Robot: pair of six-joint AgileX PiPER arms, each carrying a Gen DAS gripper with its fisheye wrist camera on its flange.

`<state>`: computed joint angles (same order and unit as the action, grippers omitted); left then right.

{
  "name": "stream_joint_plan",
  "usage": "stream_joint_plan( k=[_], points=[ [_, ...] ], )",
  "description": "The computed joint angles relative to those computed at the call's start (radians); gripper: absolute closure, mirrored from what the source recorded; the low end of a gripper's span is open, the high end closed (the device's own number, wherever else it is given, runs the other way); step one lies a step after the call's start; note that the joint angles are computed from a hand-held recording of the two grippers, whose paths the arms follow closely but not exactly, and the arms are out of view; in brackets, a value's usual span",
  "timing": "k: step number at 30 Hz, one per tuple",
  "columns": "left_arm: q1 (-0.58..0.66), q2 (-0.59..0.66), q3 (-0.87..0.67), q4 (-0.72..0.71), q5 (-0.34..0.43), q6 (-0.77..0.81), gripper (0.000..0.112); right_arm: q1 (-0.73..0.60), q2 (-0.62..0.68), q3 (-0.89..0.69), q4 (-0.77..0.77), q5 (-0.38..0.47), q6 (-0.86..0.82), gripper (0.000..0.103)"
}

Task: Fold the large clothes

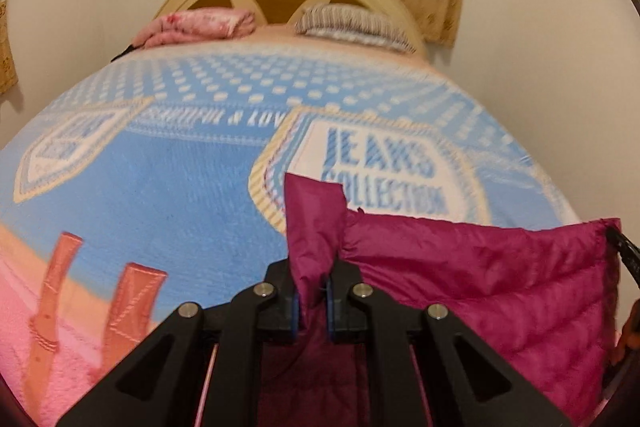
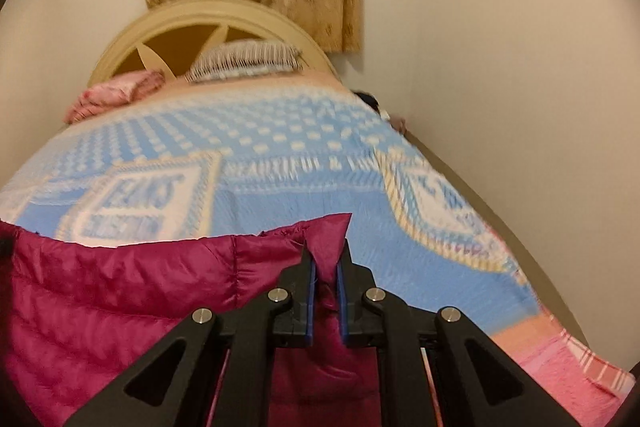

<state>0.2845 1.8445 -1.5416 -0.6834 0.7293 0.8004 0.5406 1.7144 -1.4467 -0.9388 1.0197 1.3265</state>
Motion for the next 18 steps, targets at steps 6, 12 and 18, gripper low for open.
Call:
stream_joint_plan(
  k=[6,12,18],
  points=[
    [-0.037,0.056,0.035,0.046,-0.075,-0.037,0.099,-0.06,0.058,0.08,0.015,-0.116,0.05,0.095],
    [-0.044,0.127,-0.037,0.053,-0.008,-0.094,0.095,-0.126,0.13,0.043,0.155,-0.18,-0.07,0.095],
    [-0.036,0.138,-0.038,0.04,0.006,-0.107,0.094,-0.169,0.146,0.034,0.256,-0.214,-0.144,0.095]
  ],
)
